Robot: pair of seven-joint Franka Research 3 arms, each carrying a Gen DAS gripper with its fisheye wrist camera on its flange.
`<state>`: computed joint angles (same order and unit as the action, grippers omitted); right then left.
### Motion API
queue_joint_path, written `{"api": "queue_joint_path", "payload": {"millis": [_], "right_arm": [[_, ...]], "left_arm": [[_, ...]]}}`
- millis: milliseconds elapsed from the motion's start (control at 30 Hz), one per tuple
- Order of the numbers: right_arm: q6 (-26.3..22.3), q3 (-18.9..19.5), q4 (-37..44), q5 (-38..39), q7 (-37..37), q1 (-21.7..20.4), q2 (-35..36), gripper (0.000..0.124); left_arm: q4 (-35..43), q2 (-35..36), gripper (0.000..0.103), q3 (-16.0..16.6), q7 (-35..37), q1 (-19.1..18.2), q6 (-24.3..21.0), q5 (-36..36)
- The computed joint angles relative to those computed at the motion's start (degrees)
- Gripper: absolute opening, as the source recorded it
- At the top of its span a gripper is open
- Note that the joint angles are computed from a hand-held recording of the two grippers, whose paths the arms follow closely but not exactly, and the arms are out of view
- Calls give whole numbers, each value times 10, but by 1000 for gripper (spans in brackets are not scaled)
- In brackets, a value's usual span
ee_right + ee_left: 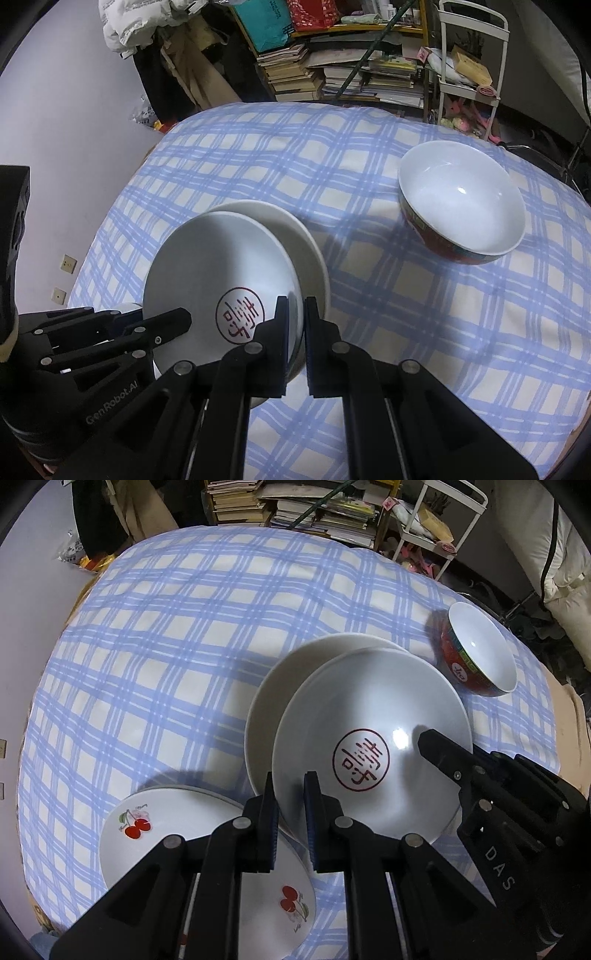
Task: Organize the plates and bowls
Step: 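Lower the stamped dish onto the plain white plate with both grippers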
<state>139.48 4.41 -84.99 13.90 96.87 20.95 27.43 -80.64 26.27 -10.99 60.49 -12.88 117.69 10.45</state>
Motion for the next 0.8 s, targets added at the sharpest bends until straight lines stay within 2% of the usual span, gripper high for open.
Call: {"api": "queue_joint_path", "payload": {"millis": [533,800], "right_arm": [[31,-15,-2,-62,-12,22,5,12],[43,-12,-2,-60,-14,19,8,12]], "left_arm": [[-11,-3,13,0,-1,2,12,-1],[-8,-8,13,1,0,-1,5,8]]}}
